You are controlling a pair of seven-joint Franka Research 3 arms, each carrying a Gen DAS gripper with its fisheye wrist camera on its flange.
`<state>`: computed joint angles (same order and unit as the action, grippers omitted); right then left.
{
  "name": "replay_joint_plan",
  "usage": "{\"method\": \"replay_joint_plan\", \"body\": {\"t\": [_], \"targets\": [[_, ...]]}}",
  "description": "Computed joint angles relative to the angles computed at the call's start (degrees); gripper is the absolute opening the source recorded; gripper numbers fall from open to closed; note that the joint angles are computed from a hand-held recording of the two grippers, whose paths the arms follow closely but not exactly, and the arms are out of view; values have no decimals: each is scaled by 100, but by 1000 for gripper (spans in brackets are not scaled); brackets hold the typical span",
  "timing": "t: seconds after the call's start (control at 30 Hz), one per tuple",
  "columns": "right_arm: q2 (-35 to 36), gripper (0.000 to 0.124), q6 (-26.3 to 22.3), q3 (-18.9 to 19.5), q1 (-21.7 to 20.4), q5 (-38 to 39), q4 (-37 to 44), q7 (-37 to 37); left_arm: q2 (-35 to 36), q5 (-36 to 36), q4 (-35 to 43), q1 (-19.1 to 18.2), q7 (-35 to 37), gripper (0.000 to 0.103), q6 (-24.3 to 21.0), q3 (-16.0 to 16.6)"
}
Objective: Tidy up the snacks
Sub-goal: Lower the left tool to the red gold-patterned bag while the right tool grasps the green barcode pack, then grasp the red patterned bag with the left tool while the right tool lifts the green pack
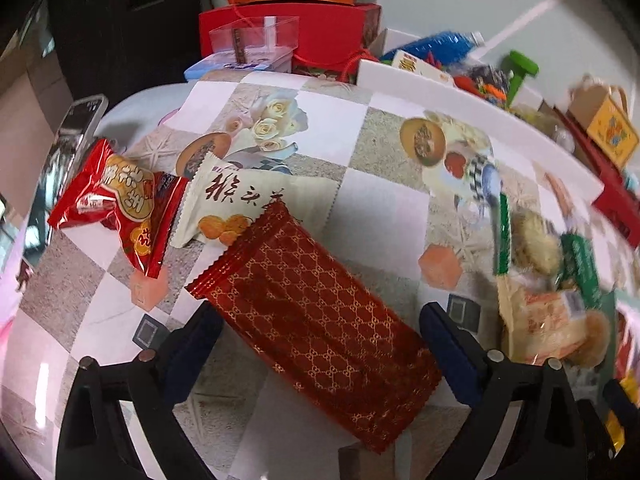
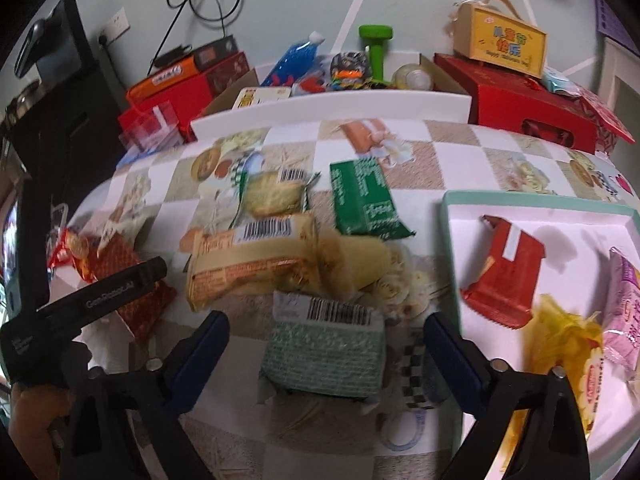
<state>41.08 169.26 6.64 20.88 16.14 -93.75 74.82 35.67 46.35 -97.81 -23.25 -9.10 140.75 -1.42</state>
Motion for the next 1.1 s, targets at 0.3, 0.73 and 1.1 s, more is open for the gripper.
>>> {"method": "replay_joint_plan", "body": {"t": [0.3,0.73,1.1], "targets": [[144,91,-234,-263,233,-230,126,207,-38,143,-69,-110,63,79,-20,-3],[163,69,-132,-564,417,-599,82,621,-182,326,-310,-105,32,61,301,-77],[103,66,-73,-379,232,-523,-15,504,-102,418,-269,-227,141,49,985,-14]]}}
